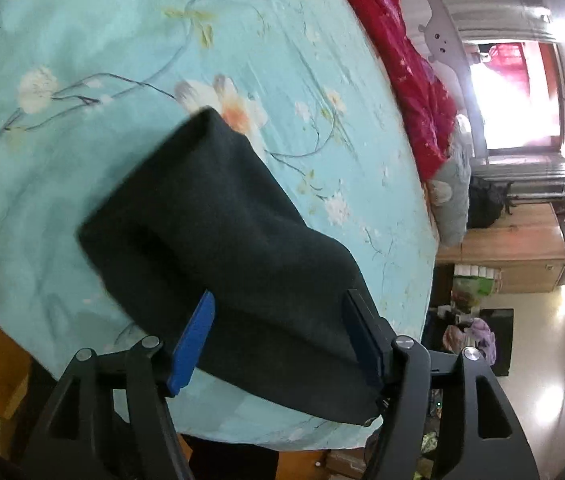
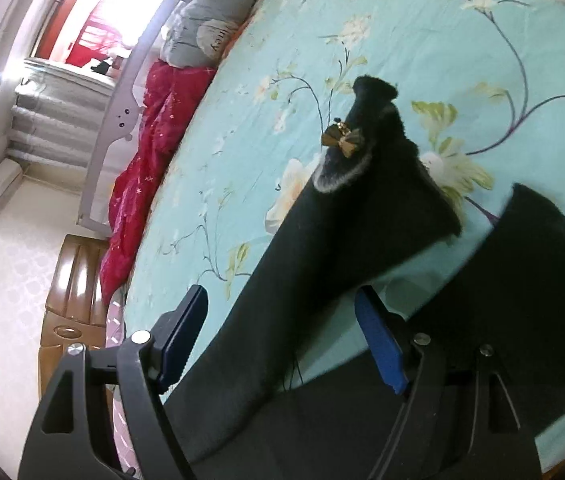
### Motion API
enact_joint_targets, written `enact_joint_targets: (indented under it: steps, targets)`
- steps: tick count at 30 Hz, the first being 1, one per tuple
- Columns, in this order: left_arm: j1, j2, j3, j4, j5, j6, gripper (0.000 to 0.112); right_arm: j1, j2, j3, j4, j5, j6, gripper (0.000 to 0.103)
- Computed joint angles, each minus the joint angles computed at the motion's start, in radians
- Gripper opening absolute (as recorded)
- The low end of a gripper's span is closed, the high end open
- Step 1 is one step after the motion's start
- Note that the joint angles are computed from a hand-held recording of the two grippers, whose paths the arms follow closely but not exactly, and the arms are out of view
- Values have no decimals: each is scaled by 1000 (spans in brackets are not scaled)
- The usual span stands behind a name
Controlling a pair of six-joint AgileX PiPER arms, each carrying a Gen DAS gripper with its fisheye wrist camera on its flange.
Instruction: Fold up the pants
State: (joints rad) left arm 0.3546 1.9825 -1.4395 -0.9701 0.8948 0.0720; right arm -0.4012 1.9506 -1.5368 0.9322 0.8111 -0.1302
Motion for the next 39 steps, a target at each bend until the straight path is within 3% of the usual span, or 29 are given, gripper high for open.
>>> enact_joint_targets:
  steps: [3, 5, 6, 7, 8, 9, 14, 18, 20, 23, 25, 27, 33, 36, 39]
  targets:
    - [-63, 85, -109, 134, -43, -115, 71, 20, 26, -50, -37, -3, 21, 73]
    - [-86, 148, -167, 192, -41, -170, 66, 41, 43, -92, -103, -3, 53, 55]
    - [-105, 191, -234, 257, -22, -236, 54, 57, 65, -138, -182, 20, 108, 26]
    - [-123, 223, -301, 329, 1, -301, 43, 66, 77, -167, -243, 43, 143, 8]
    - [-127, 250, -365, 367, 36, -329, 22, 77, 91, -200, -294, 60, 171, 8]
    - [-120, 265, -413, 364, 69, -324, 12, 80, 86, -203, -305, 55, 174, 8]
    - [-65, 121, -323, 196, 23, -139, 9, 13, -63, -55, -24, 33, -51, 7]
    - [-32, 7, -139, 132, 26, 8, 10, -79, -269, 223, 150, 63, -274, 7]
    - [-19, -3, -49, 165, 10, 21, 10, -139, -353, 382, 180, 86, -350, 7]
    - [17, 90, 1, 131, 46, -5, 10, -189, -379, 535, 85, 62, -345, 7]
    - [37, 101, 33, 50, 36, 48, 10, -238, -366, 617, 145, 67, -383, 7]
    - [19, 83, 15, 91, 28, 40, 11, -255, -387, 651, 174, 66, -414, 10]
    - [-1, 37, -4, 165, 46, 26, 14, -240, -389, 586, 130, 88, -349, 11]
    - [51, -21, 27, 197, 107, 127, 14, -217, -416, 554, 0, 72, -230, 11]
    - [133, -120, 85, 178, 175, 287, 14, -169, -488, 504, -251, 26, -50, 11]
